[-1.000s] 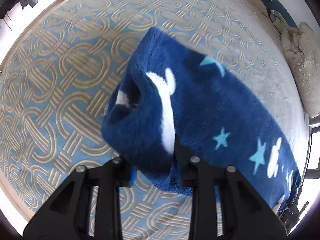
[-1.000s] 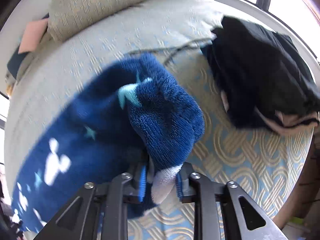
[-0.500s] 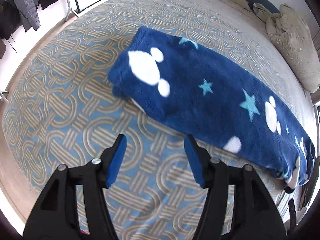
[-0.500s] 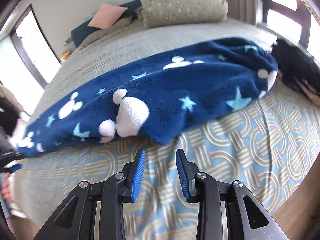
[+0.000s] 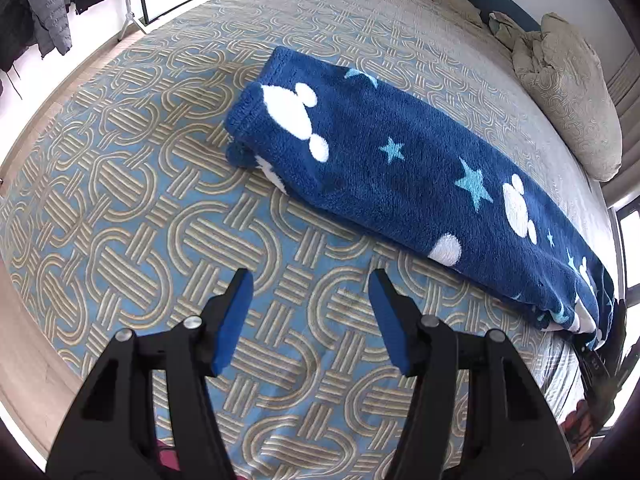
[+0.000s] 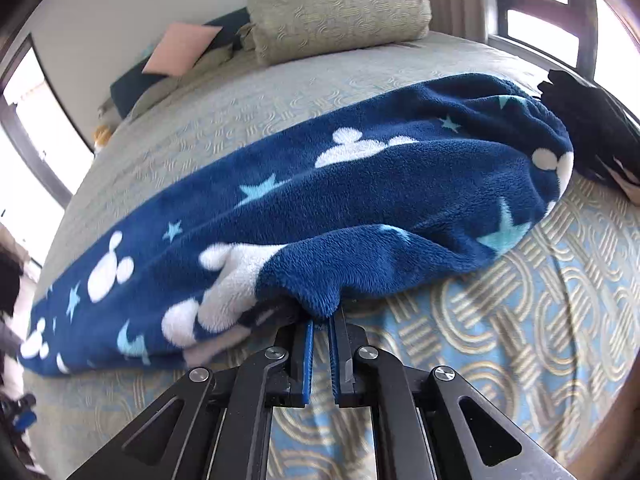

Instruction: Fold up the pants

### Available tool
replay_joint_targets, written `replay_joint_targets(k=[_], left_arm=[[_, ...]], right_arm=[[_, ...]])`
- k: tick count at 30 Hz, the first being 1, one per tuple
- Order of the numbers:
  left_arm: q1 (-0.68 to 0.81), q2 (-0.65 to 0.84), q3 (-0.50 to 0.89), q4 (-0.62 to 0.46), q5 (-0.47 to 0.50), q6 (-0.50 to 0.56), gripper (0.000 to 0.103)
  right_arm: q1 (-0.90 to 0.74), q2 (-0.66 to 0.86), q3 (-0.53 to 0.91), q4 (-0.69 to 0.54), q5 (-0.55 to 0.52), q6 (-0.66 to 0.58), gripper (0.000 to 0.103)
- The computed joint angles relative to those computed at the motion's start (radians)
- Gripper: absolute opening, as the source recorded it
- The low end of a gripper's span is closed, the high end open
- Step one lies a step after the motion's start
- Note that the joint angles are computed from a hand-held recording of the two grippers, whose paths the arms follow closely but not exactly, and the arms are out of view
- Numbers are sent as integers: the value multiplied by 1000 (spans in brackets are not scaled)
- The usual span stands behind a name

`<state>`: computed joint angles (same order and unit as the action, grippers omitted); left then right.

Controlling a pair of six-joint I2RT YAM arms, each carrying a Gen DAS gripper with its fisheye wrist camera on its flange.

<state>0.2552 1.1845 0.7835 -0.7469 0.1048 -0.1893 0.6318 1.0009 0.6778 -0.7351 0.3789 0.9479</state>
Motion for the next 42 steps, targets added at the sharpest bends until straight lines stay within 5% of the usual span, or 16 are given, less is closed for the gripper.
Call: replay_joint_targets(k=[4,11,13,15,16,21,22,23,24,26,30,34,37,42], left_arm=[[36,-1,4,2,12,9,61],[53,17,2,9,22,9,61],[36,7,-2,3,24,13,61],[17,-2,-5,0,11,18,61],[12,-4,-6,0,6,18,61],[12,8,-1,-8,3,12,61],[15,5,-1,-10,5,13,61],[17,2,-1,-11,5,15,61],[20,-1,-2,-10,4,17,61],[30,-5,-4,-9,2,24,61],[57,28,-1,9,1,32,61],[78,67,7,22,29,15,61],[82,73,16,12,57,22,61],[114,89,28,26,76,13,69]], right_arm=[[97,-210,26,-283,41,30,4],[52,-280,3,-274,-31,28,4],[41,-253,-28,-191,-106,47,17],[53,-236,-73,-115,-156,93,54],[60,-221,-91,-81,-160,120,57],[36,4,-87,84,-47,147,56],[4,57,-73,96,-46,143,46],[-14,71,-70,102,-51,146,11],[-47,66,-73,119,-86,126,8],[-53,23,-59,81,-99,118,6],[105,-72,7,-134,40,147,6],[-53,-48,-68,-95,-210,13,11],[-29,-79,-48,-139,-180,-30,30],[92,-121,72,-289,-84,38,32]])
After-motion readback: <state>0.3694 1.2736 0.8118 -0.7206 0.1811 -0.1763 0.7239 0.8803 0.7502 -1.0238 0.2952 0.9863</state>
